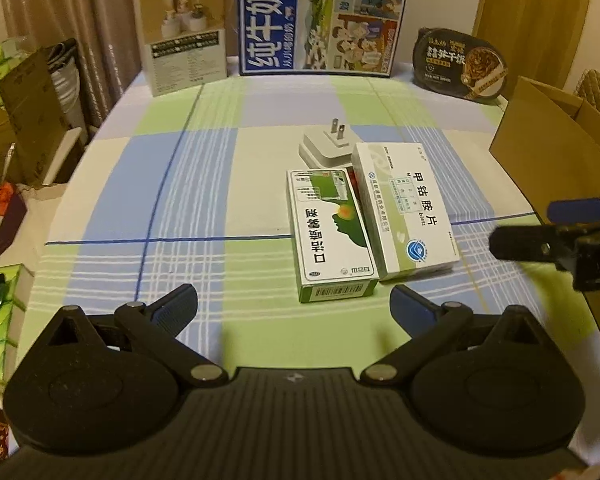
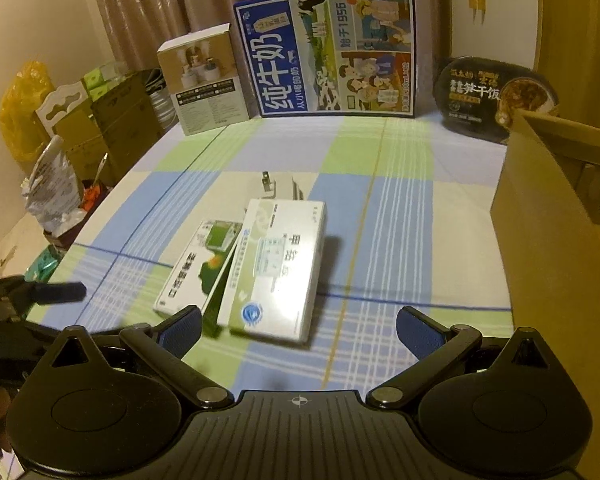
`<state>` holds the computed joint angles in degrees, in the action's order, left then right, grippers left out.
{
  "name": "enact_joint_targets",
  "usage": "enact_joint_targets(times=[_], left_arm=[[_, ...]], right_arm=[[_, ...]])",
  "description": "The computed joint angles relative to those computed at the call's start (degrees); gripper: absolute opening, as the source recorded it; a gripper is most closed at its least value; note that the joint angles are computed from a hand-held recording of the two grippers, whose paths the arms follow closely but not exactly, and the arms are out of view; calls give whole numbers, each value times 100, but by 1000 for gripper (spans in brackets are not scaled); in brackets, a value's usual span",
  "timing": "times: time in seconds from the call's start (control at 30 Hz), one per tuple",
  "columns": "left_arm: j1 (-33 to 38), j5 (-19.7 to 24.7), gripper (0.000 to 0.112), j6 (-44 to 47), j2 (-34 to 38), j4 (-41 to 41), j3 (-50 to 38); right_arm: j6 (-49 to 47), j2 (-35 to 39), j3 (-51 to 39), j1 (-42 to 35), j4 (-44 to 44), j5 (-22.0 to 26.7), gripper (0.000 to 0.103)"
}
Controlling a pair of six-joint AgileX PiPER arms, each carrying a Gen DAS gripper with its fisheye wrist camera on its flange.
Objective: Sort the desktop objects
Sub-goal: 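Grasp the green-and-white medicine box with the left tool while the right tool grasps the white medicine box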
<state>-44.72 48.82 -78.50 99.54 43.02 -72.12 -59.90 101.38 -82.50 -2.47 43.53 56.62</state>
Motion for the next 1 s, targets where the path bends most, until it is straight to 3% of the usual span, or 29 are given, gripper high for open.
enact_joint_targets(times=[0.2, 0.43, 0.5, 0.6, 1.0], left_arm=[[158, -141, 92, 212, 269, 150, -166], [289, -467, 91, 316, 395, 106, -212], [337, -521, 85, 375, 431, 12, -234], [401, -619, 77, 450, 469, -167, -266], [347, -629, 73, 702, 823, -289, -568]], right_arm=[[312, 386, -473, 283, -186, -29, 100], [352, 714, -800, 442, -381, 47, 80], [368, 798, -905, 478, -396, 152, 78], [492, 869, -1006, 528, -401, 207, 77], [776, 1153, -1308, 616, -577, 330, 77]])
